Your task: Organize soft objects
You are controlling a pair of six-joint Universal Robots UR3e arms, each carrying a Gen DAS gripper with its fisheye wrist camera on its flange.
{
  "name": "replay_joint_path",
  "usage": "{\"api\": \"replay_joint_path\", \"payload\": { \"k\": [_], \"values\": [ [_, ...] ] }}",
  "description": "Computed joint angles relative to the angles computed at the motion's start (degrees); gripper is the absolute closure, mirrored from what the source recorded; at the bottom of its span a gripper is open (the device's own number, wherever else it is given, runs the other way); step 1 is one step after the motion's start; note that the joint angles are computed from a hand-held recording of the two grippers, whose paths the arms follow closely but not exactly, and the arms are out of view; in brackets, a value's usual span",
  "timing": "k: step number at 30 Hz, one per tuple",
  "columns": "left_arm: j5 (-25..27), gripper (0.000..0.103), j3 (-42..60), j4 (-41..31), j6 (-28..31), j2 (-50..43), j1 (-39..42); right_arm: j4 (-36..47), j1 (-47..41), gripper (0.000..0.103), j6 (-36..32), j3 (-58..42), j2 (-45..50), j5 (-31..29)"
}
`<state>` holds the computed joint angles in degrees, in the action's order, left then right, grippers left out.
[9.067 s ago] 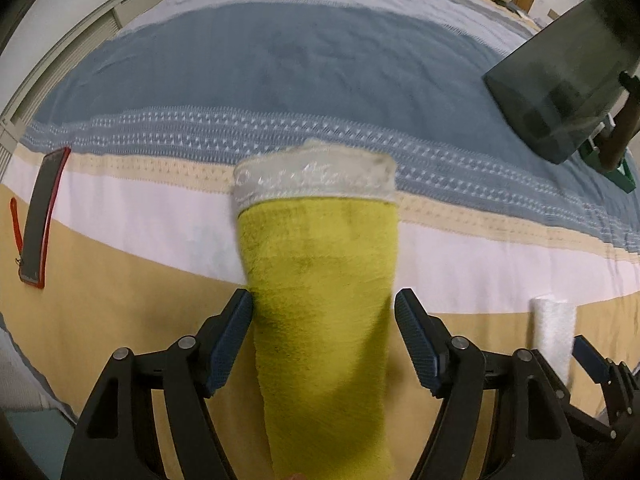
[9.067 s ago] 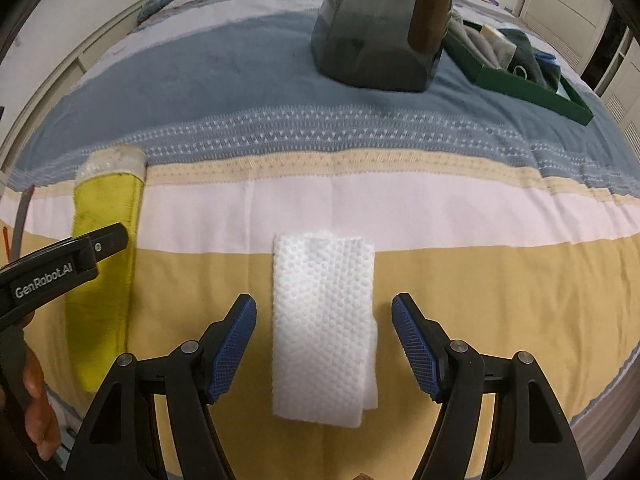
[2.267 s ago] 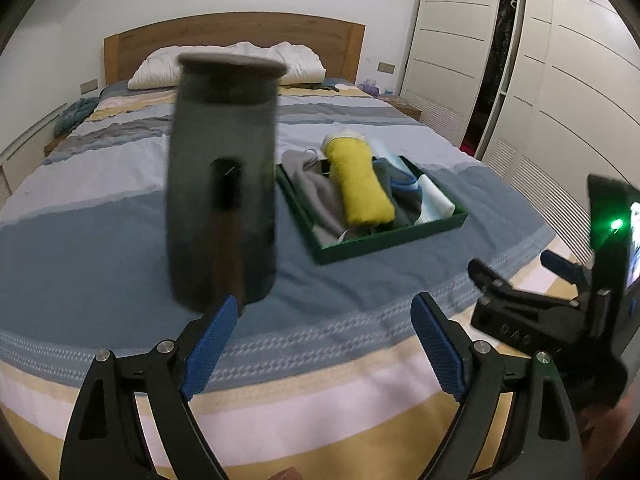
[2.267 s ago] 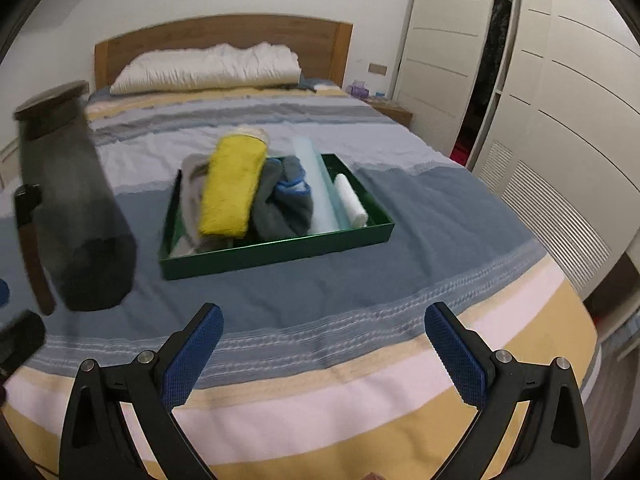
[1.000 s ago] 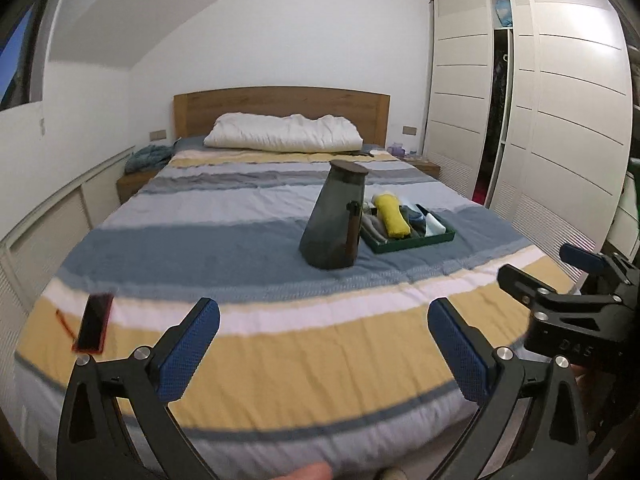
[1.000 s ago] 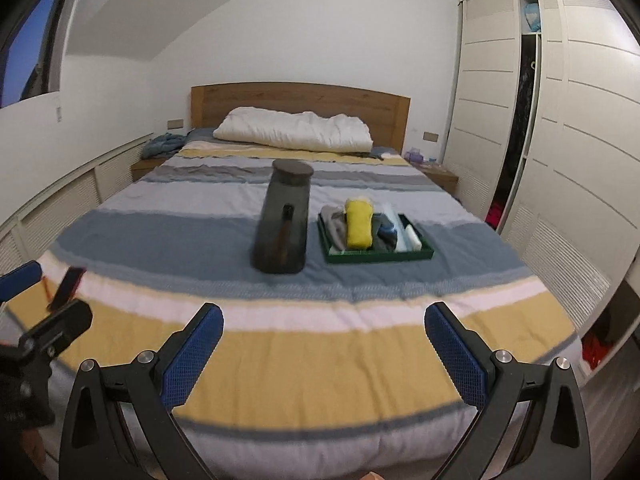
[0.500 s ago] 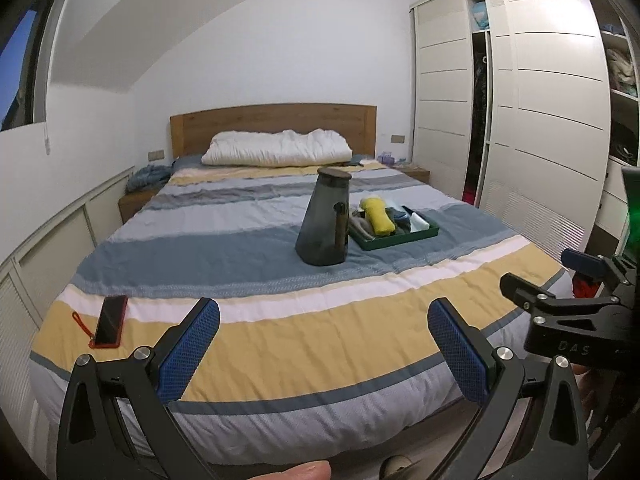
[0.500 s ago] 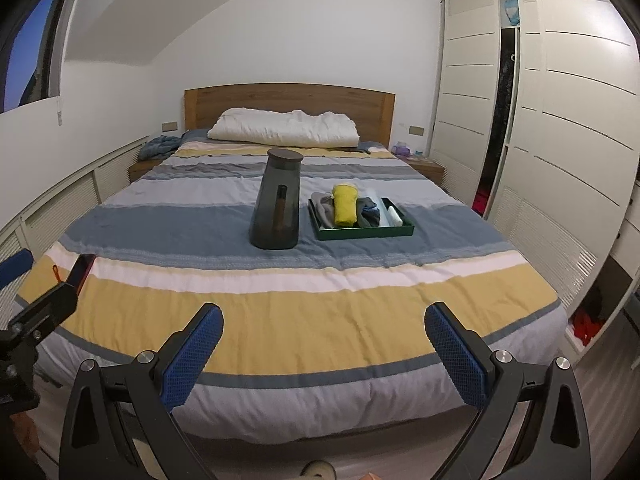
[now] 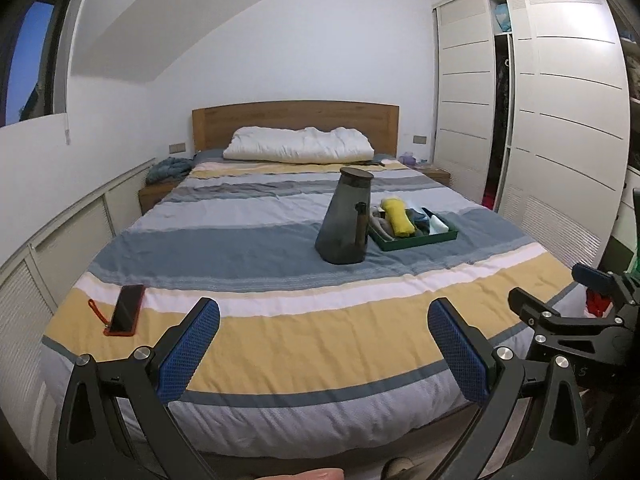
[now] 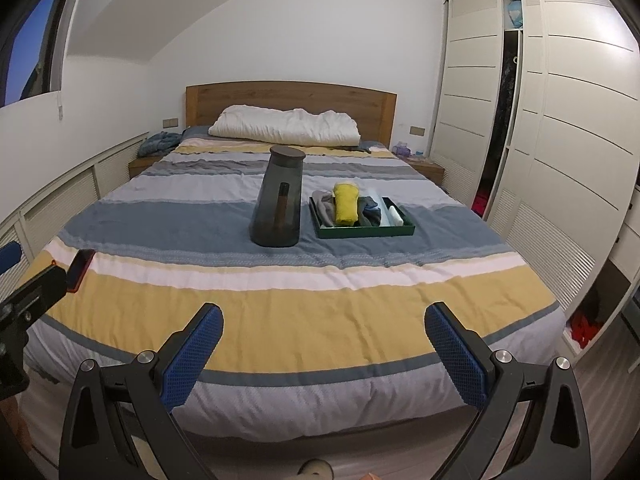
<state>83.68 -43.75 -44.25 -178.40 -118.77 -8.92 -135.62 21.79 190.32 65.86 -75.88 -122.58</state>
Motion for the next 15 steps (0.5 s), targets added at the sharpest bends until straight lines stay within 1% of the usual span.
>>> {"api": "replay_joint_path", "payload": {
  "k": [5, 15],
  "values": [
    [0.34, 0.001, -2.57, 2.14, 0.29, 1.37, -0.01, -0.70, -0.60, 0.000, -0.47, 0.96, -0.79, 0.64],
    [0.16, 0.001, -3.36, 1.88, 1.45, 1.93, -0.70, -1.41, 0.12, 0.000, 0.28, 2.26, -1.12, -0.59]
  ]
}}
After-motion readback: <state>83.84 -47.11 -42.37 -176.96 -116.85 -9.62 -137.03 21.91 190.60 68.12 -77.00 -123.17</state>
